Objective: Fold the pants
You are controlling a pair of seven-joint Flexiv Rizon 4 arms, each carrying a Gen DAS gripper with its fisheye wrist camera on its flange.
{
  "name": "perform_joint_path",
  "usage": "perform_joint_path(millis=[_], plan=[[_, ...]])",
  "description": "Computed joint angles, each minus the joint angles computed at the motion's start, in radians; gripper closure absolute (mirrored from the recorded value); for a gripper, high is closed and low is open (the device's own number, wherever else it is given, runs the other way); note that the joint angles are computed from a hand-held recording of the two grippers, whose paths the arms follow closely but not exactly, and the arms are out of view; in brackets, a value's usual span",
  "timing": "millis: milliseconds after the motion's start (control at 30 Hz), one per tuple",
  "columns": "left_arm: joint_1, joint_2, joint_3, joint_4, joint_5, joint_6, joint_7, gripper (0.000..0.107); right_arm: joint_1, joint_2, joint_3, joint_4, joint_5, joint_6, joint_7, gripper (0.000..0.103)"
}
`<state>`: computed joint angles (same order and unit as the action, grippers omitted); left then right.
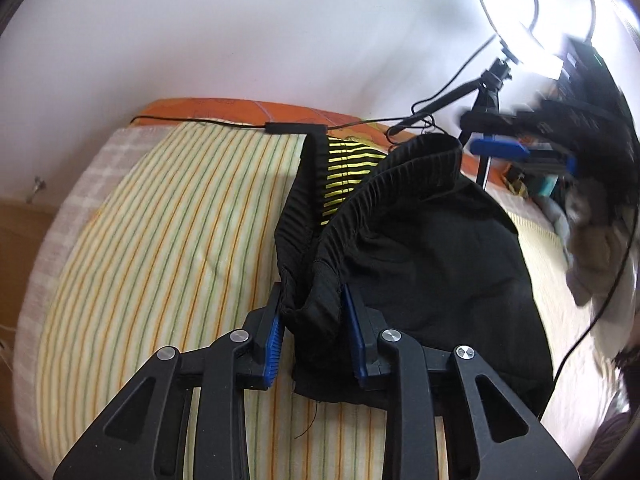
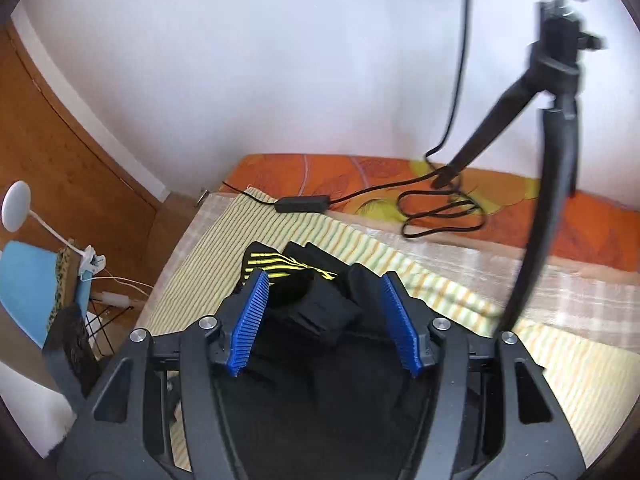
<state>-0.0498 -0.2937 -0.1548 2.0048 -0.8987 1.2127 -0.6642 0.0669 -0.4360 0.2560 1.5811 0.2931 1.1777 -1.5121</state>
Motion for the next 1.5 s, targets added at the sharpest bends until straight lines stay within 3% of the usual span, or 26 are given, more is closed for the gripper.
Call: perform_joint_path(millis=[67,167,233,267,333,400,467,533,633,700,733,767,800,867,967,1067,1167,1233,1300,1400,1433,1500], plan=[[0.001,0.003,-0.003,0.0,-0.008,-0.002,0.008,0.081,0.003,0.042,-0.012,0.062,-0.004,0.021,0.019,0.042],[-0.006,0.007,0.007,-0.001,0.017,-0.005,0.004,0.077,0.061,0.145,-0.09,0.242,-0.132,0.053,0.11,0.041],[-0.014,0.005,0.02,-0.002,0.055,0.0,-0.035,0.075,0.128,0.205,-0.18,0.381,-0.311,0.066,0.292,0.036],[-0.014,0.004,0.022,-0.003,0.068,-0.003,-0.051,0.075,0.131,0.227,-0.191,0.423,-0.343,0.051,0.355,0.033],[-0.013,0.001,0.023,-0.004,0.086,0.005,-0.071,0.073,0.07,0.241,-0.131,0.442,-0.212,0.013,0.345,0.033],[-0.011,-0.002,0.021,-0.007,0.101,0.011,-0.088,0.071,-0.015,0.237,-0.046,0.405,0.053,-0.039,0.197,0.033],[-0.006,0.0,0.014,-0.005,0.102,0.018,-0.088,0.071,-0.023,0.256,-0.029,0.423,0.144,0.006,0.134,0.033],[0.0,0.003,0.008,-0.001,0.093,0.018,-0.087,0.071,-0.052,0.269,-0.002,0.391,0.295,-0.047,0.009,0.033],[0.004,0.003,0.006,-0.003,0.091,0.014,-0.085,0.071,-0.018,0.285,-0.015,0.393,0.33,-0.092,-0.031,0.033],[0.004,0.005,0.002,-0.001,0.086,0.021,-0.075,0.071,0.02,0.291,-0.027,0.409,0.289,-0.084,-0.032,0.034],[0.003,0.007,0.001,0.0,0.085,0.023,-0.072,0.071,0.042,0.296,-0.026,0.429,0.267,-0.06,-0.022,0.045],[0.001,0.008,0.001,0.002,0.085,0.026,-0.069,0.071,0.048,0.294,-0.026,0.421,0.271,-0.077,-0.045,0.073],[0.001,0.011,-0.001,0.003,0.083,0.024,-0.064,0.071,0.053,0.291,-0.03,0.413,0.271,-0.098,-0.051,0.085],[0.003,0.02,-0.006,0.01,0.065,0.02,-0.044,0.076,0.059,0.291,-0.042,0.41,0.255,-0.113,-0.046,0.092],[0.008,0.048,-0.001,0.028,0.02,-0.026,-0.005,0.08,0.038,0.339,-0.052,0.408,0.311,-0.154,-0.102,0.094],[-0.002,0.064,0.027,0.046,0.033,-0.074,-0.013,0.08,0.045,0.369,-0.077,0.422,0.274,-0.179,-0.094,0.094],[-0.016,0.07,0.058,0.061,0.1,-0.073,-0.042,0.078,0.071,0.378,-0.094,0.467,0.096,-0.214,-0.029,0.094],[-0.017,0.075,0.069,0.067,0.123,-0.056,-0.072,0.068,0.086,0.384,-0.104,0.504,-0.039,-0.197,0.062,0.093],[-0.024,0.082,0.082,0.072,0.172,-0.001,-0.107,0.06,0.076,0.398,-0.111,0.506,-0.009,-0.158,0.035,0.091],[-0.016,0.101,0.053,0.078,0.143,0.079,-0.076,0.059,0.069,0.395,-0.128,0.503,-0.055,-0.052,0.06,0.069],[-0.014,0.106,0.041,0.075,0.118,0.086,-0.052,0.059,0.066,0.388,-0.132,0.504,-0.076,-0.018,0.067,0.054],[-0.02,0.111,0.017,0.067,0.063,0.112,-0.006,0.059,0.057,0.365,-0.145,0.497,-0.12,0.047,0.093,0.048]])
